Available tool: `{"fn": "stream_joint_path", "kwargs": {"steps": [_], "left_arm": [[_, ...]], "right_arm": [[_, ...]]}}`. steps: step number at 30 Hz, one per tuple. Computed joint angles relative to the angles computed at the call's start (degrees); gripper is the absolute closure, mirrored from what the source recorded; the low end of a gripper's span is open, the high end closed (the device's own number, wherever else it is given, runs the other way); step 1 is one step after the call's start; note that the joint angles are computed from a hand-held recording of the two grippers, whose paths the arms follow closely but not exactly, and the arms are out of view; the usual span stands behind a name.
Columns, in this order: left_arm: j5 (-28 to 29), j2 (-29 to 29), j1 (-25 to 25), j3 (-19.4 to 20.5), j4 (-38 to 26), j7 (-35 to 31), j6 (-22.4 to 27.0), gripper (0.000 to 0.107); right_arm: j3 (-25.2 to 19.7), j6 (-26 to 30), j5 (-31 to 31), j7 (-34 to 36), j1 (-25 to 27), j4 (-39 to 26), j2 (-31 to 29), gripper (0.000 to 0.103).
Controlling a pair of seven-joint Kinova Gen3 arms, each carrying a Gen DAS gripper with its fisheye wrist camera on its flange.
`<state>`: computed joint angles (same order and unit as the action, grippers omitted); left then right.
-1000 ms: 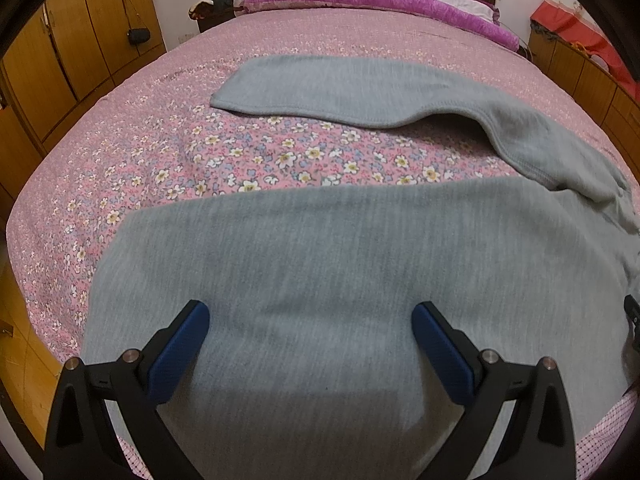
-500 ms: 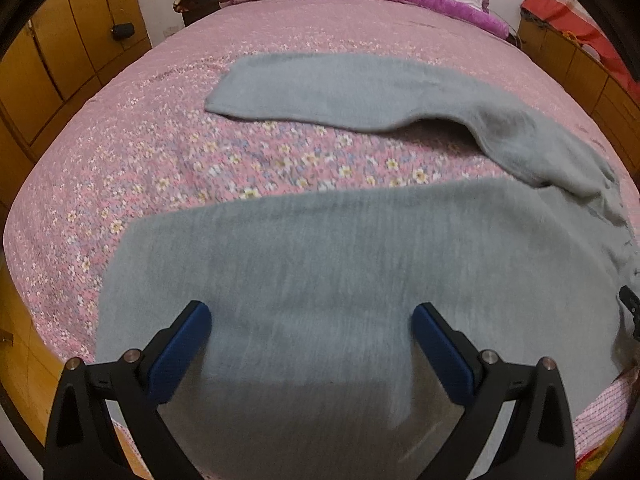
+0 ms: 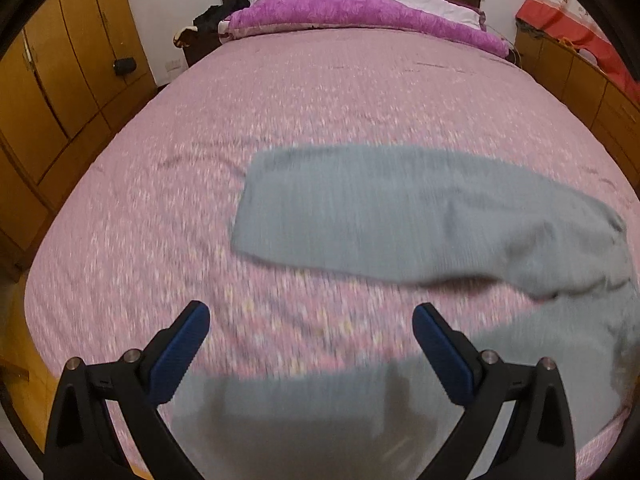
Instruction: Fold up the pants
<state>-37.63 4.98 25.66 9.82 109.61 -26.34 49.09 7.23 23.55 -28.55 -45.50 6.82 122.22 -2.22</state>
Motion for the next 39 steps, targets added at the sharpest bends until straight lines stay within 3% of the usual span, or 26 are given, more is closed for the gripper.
{"fn": "stream_joint_path", "kwargs": {"steps": [5, 14, 26, 32, 36, 39], "left_arm": [[1.8, 3.5, -2.2, -1.7, -5.0, -6.9, -0.3, 0.005], [9.5, 10.8, -5.5, -5.7, -13.8, -18.5, -2.7, 0.005], [16.8, 21.0, -8.6, -10.0, -22.5, -28.3, -2.4, 0.005], [21.8, 22.0, -11.1, -10.0, -21.8, -31.5, -5.9, 0.005], [21.9, 22.0, -10.6, -10.9, -20.3, -32.5, -8.6, 0.005], [21.2, 22.2, -9.4, -12.0, -19.6, -31.7, -10.3, 0.005]], "right_arm": [[-0.8, 3.5, 0.0, -2.1, 1.9, -7.6, 5.7, 0.004], [-4.5, 6.9, 6.0, -10.0, 5.4, -18.8, 14.7, 0.004], [-7.1, 10.5, 15.4, -17.0, 4.6, -29.2, 24.1, 0.004], [-8.0, 12.0, 17.7, -17.9, 4.3, -32.6, 27.9, 0.004], [-10.6, 12.1, 15.1, -15.1, 7.3, -33.3, 29.5, 0.004], [-12.8, 9.0, 12.3, -11.4, 9.8, -31.2, 29.3, 0.003]]}}
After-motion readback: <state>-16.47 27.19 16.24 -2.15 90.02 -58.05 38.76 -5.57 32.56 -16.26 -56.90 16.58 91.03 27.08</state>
